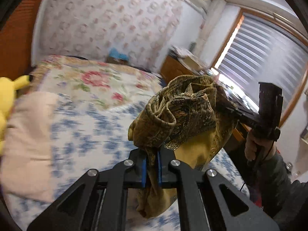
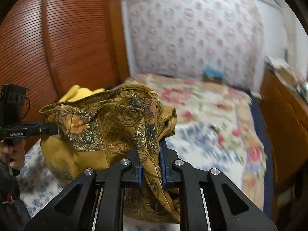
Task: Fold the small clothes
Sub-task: 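Lift the folded shirt with both grippers and carry it toward the plush toy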
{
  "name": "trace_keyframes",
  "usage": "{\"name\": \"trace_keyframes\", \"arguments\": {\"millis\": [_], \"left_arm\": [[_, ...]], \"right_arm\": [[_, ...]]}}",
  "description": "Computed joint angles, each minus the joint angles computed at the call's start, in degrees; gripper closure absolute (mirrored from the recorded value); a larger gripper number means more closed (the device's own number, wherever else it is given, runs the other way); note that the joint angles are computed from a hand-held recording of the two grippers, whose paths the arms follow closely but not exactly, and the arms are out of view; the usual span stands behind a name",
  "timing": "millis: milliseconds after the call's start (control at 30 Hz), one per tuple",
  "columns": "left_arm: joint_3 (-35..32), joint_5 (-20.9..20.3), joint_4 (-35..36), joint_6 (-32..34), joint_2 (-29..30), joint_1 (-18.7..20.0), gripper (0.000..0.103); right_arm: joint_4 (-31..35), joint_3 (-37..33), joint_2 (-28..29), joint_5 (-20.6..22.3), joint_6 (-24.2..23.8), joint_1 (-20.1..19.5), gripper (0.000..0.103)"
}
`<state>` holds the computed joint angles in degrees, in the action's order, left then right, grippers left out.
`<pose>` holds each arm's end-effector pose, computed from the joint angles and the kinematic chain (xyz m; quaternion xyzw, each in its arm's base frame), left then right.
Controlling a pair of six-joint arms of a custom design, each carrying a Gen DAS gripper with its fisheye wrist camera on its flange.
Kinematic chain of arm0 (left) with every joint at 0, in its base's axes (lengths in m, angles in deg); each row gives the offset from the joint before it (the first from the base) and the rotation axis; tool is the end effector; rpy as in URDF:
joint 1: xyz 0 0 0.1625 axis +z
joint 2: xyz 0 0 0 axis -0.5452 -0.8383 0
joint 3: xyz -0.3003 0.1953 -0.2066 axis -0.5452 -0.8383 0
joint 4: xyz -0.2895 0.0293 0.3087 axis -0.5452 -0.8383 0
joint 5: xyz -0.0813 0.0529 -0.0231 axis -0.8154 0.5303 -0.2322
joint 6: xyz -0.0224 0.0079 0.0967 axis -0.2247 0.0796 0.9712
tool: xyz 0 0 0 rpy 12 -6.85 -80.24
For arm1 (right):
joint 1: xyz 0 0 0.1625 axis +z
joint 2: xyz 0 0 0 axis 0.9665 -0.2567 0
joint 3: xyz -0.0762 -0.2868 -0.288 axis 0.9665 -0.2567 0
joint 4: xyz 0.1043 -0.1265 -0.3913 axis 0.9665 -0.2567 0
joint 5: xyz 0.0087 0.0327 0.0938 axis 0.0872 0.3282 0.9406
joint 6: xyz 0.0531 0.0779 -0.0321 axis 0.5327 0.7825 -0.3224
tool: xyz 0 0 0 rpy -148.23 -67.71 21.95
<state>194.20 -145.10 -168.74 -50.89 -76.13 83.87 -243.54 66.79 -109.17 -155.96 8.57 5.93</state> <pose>-0.2147 -0.5574 0.0802 0.1629 0.9012 -0.3848 0.1152 0.0407 -0.6621 0.2905 0.4440 -0.8405 0.2764 0.1411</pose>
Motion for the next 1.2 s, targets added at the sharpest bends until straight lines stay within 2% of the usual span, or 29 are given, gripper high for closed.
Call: {"name": "trace_keyframes", "arguments": {"millis": [200, 300, 400, 567, 767, 900, 1000, 1100, 1167, 1200], "left_arm": [[10.66, 7.87, -6.65, -2.1, -9.13, 0.74, 0.098], [14.32, 10.5, -9.46, -2.56, -12.23, 1.83, 0.098], [16.75, 11.5, -12.68, -2.8, -13.88, 3.73, 0.098], [18.23, 10.93, -16.22, -3.45, -13.78, 8.31, 0.098], [18.8, 11.15, -17.76, -4.94, -12.09, 11.4, 0.098], [19.33, 12.6, -16.73, -5.32, -11.64, 12.17, 0.098], [19.24, 14.02, -16.38, -5.45, -11.13, 12.03, 0.097], [20.0, 14.58, -16.71, -5.67, -11.38, 11.41, 0.094], [20.46, 14.92, -17.55, -4.88, -11.75, 11.03, 0.092], [20.92, 15.8, -17.72, -4.79, -12.14, 10.49, 0.089]], "right_arm": [[2.22, -4.0, 7.94, -0.41, -1.93, 7.43, 0.092], [3.43, -6.47, 12.21, -1.36, -2.94, 10.91, 0.092], [4.86, -10.26, 17.1, -2.69, -3.48, 14.2, 0.092], [8.06, -19.57, 27.06, -6.05, -3.44, 18.87, 0.092], [9.49, -29.98, 38.6, -11.65, -3.71, 21.38, 0.092], [10.66, -33.31, 42.33, -11.97, -3.33, 21.38, 0.092], [9.07, -34.94, 44.92, -11.53, -3.67, 21.37, 0.091], [5.79, -35.2, 46.18, -11.55, -2.1, 21.55, 0.081], [5.08, -35.78, 46.56, -11.07, 0.46, 21.38, 0.067], [4.1, -35.12, 46.14, -10.55, 1.34, 21.14, 0.065]]}}
